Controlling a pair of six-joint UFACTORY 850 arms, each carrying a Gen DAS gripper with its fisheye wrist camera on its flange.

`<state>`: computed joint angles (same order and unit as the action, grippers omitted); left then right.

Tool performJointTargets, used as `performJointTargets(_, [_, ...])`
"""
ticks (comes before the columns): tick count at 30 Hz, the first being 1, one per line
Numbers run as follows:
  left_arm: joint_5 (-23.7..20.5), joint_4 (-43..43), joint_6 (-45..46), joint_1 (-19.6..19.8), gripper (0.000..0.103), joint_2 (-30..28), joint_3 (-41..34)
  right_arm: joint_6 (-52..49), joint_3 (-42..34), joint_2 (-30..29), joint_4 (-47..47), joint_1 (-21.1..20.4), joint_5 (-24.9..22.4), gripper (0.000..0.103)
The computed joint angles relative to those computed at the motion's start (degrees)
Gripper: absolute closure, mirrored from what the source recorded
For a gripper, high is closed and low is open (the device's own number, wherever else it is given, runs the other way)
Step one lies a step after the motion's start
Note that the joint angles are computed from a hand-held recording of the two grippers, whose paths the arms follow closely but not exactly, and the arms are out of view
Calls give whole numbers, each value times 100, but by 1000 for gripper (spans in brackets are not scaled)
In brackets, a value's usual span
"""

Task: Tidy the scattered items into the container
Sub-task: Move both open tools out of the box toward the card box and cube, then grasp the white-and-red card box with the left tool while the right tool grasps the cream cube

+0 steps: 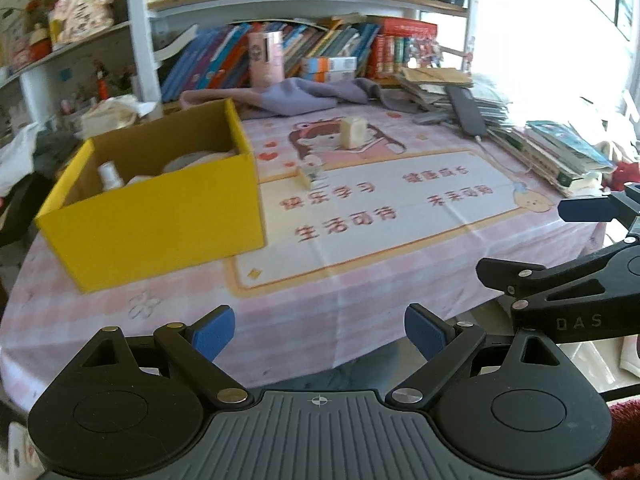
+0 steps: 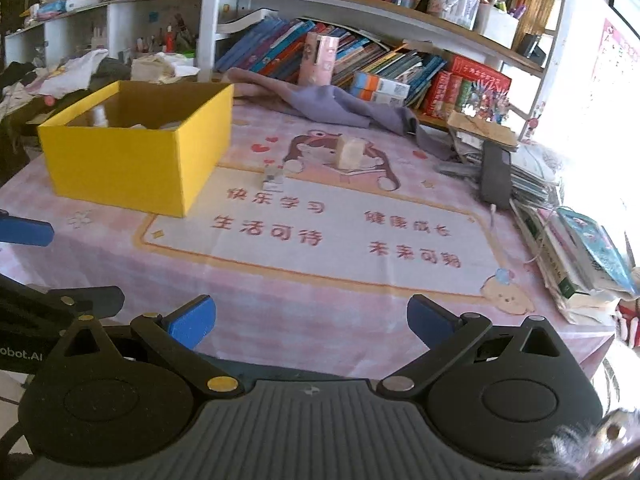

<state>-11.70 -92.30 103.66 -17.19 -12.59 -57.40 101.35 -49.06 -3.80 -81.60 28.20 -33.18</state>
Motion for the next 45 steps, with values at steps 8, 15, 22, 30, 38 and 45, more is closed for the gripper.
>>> performJointTargets(8, [-209, 446, -407, -206, 9, -563, -646, -126, -67, -49, -23, -476, 75, 0])
performJointTargets(15, [-222, 1426, -1356, -440, 9, -1188, -1379, -93, -258, -277, -236, -1023, 352, 0])
performJointTargets(22, [-32, 3524, -3836, -658, 9, -1931, -2428, -639, -828, -777, -253, -1730, 1030, 2])
performJointTargets(30, [75, 7766, -8633, -910, 9, -2664, -3526, -3914, -1765, -1436, 2119, -2535, 2210, 2])
performJointTargets(38, [-481, 11569, -12759, -1078, 15, -3472, -4730, -8711, -2669, -2267, 6526, -2950, 2969, 2])
performJointTargets(45, [-1286, 11828, -13235, -1116, 26, -4355, -6075, -12909, -3929, -3226, 10586, -3083, 2461, 8])
